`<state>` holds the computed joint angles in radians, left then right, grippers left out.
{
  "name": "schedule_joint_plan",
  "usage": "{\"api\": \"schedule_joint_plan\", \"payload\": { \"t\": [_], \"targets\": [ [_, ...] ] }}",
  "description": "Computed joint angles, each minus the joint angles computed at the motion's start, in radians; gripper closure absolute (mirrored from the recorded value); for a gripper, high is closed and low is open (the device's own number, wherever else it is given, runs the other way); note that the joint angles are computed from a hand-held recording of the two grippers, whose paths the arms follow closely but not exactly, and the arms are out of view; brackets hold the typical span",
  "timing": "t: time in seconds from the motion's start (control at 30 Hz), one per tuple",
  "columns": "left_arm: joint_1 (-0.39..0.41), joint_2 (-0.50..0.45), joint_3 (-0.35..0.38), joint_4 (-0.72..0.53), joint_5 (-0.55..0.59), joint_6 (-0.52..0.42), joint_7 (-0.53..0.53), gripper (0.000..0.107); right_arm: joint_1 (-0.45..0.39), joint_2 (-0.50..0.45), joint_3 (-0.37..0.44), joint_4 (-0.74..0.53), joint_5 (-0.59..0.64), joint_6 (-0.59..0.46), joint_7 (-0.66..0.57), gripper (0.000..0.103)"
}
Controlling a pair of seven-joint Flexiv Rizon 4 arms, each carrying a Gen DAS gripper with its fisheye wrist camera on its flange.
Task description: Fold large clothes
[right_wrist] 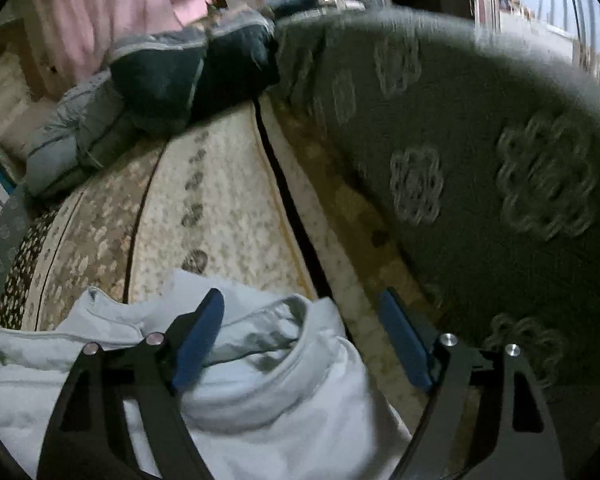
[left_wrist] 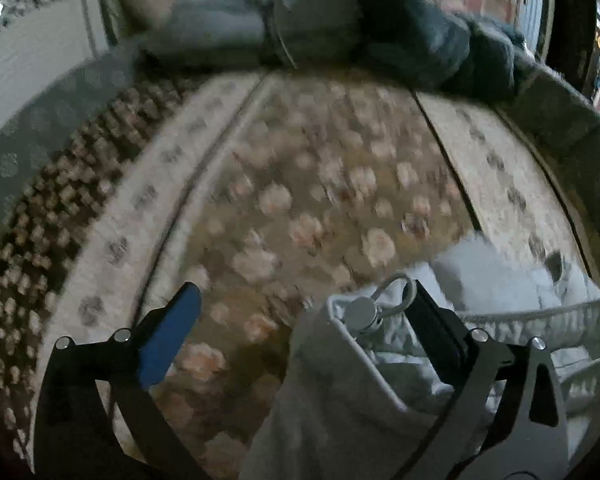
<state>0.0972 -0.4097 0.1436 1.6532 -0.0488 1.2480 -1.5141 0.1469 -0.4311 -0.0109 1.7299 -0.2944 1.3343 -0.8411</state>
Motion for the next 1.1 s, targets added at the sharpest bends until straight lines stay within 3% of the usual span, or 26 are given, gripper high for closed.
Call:
{"api": "schedule_joint_plan", "payload": {
  "t": [0.03, 0.17, 0.23, 0.27, 0.37, 0.43, 0.5, 0.53, 0.6, 0.67, 0.73, 0.77, 0.93, 1.1],
  "targets": [
    [-0.022, 0.014, 0.033, 0.01, 0.034, 0.06, -0.042, 0.007, -0.002, 0.019, 0.003, 0.011, 0.003, 0.017, -0.001, 0.006],
    [-0.051, 0.121, 0.089, 0.079, 0.078, 0.234, -0.153, 0.007, 0.029, 0.101, -0.036, 0.079, -0.034, 0.096, 0.051, 0.005],
    [-0.011, 0.178, 0.03, 0.131, 0.034, 0.278, -0.105, 0.007, 0.025, 0.135, -0.02, 0.104, -0.04, 0.127, 0.05, 0.002],
    [0.024, 0.219, -0.029, 0.176, -0.012, 0.306, -0.031, 0.007, 0.021, 0.149, -0.004, 0.114, -0.037, 0.139, 0.04, 0.002],
    [0.044, 0.282, -0.102, 0.26, -0.08, 0.356, 0.135, 0.007, -0.049, 0.182, 0.142, 0.108, 0.069, 0.111, -0.131, 0.002],
    [0.008, 0.306, -0.089, 0.292, -0.063, 0.375, 0.168, 0.007, -0.022, 0.208, 0.132, 0.135, 0.061, 0.115, -0.157, 0.002],
    [-0.032, 0.334, -0.069, 0.321, -0.038, 0.348, 0.158, 0.007, 0.046, 0.249, 0.054, 0.204, -0.053, 0.141, -0.077, 0.002],
    [-0.038, 0.353, -0.085, 0.35, -0.071, 0.329, 0.195, 0.007, 0.06, 0.267, 0.033, 0.235, -0.104, 0.151, -0.032, 0.002],
    [-0.052, 0.39, -0.121, 0.422, -0.22, 0.331, 0.327, 0.007, 0.047, 0.288, 0.067, 0.26, -0.069, 0.134, -0.048, 0.002],
    [-0.119, 0.432, -0.136, 0.494, -0.482, 0.339, 0.507, 0.007, 0.045, 0.305, 0.078, 0.294, -0.062, 0.151, -0.026, 0.002],
    [-0.197, 0.478, -0.111, 0.537, -0.657, 0.293, 0.598, 0.007, 0.031, 0.331, 0.122, 0.329, 0.003, 0.135, -0.071, 0.002],
    [-0.208, 0.492, -0.107, 0.552, -0.665, 0.272, 0.601, 0.007, 0.03, 0.346, 0.136, 0.349, 0.02, 0.127, -0.093, 0.002],
    [-0.199, 0.55, -0.098, 0.616, -0.468, 0.226, 0.498, 0.007, 0.041, 0.413, 0.153, 0.408, 0.006, 0.103, -0.106, 0.002],
    [-0.187, 0.529, -0.108, 0.602, -0.357, 0.17, 0.386, 0.007, 0.046, 0.394, 0.148, 0.402, -0.031, 0.115, -0.052, 0.002]
  ]
}}
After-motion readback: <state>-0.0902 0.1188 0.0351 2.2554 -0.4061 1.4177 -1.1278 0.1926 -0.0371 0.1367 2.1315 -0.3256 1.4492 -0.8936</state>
